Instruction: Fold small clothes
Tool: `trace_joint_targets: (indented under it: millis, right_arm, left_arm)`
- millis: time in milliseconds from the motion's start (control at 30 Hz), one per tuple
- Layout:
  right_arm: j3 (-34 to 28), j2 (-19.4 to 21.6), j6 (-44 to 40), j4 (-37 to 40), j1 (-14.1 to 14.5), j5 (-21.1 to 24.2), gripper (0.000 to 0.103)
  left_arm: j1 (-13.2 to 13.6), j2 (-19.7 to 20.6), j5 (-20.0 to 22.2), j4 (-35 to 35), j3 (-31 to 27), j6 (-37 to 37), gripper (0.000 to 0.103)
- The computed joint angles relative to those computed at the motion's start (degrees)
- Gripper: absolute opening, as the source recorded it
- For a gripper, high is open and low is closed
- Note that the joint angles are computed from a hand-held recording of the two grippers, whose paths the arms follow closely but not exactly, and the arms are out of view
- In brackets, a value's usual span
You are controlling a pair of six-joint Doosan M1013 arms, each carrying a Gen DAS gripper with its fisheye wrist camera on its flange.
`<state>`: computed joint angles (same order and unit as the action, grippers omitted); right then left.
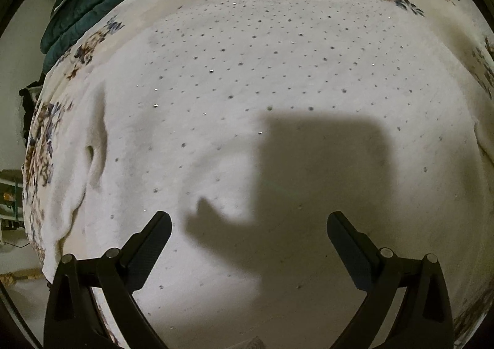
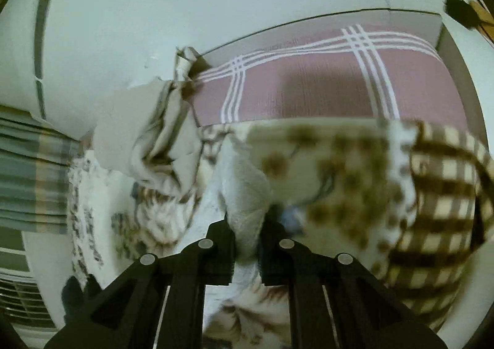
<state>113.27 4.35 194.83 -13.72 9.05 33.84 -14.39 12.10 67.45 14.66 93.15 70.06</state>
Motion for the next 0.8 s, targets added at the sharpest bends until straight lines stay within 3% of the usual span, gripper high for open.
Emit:
trace_joint_targets:
  millis: [67, 133, 200, 333, 367, 433, 633, 800]
  right_arm:
    - [0.4, 0.7, -5.6, 7.8, -1.6, -0.3, 0.044]
    - [2.1, 0.5, -2.9, 8.1, -1.7, -4.7, 0.054]
    - [4.1, 0.3, 3.2, 5.5, -1.4, -10.1, 0.060]
    - [4.6, 1.2, 10.2, -0.1, -0.9, -11.9, 0.062]
    - [3.9, 1.5, 12.9, -3.3, -0.5, -10.5, 0.049]
    - [1.6, 2.5, 9.5, -3.3, -0.2, -7.2, 0.013]
    - [-11.2, 5.9, -1.8, -6.4, 4.5, 3.7, 0.012]
    - [-30.2, 14.9, -23.0, -1.2, 10.9, 12.6, 0.012]
  left_arm:
    - [0.0, 0.4, 0.1, -0.5, -0.2, -0.1, 0.103]
    - [0.0, 0.7, 0.3, -0.9, -0.3, -0.2, 0.103]
    - [-0.1, 1.0, 0.3, -1.1, -0.4, 0.1, 0.103]
    - [0.2, 1.2, -0.3, -1.2, -0.2, 1.0, 0.103]
    - [0.2, 1.3, -0.3, -1.1, -0.2, 1.0, 0.103]
    - [0.6, 1.3, -0.5, -1.0, -0.2, 0.6, 0.103]
    - [3.3, 0.6, -0.2, -0.2, -0.4, -2.8, 0.103]
    - [7.7, -0.3, 0.1, 1.1, 0.0, -6.6, 0.103]
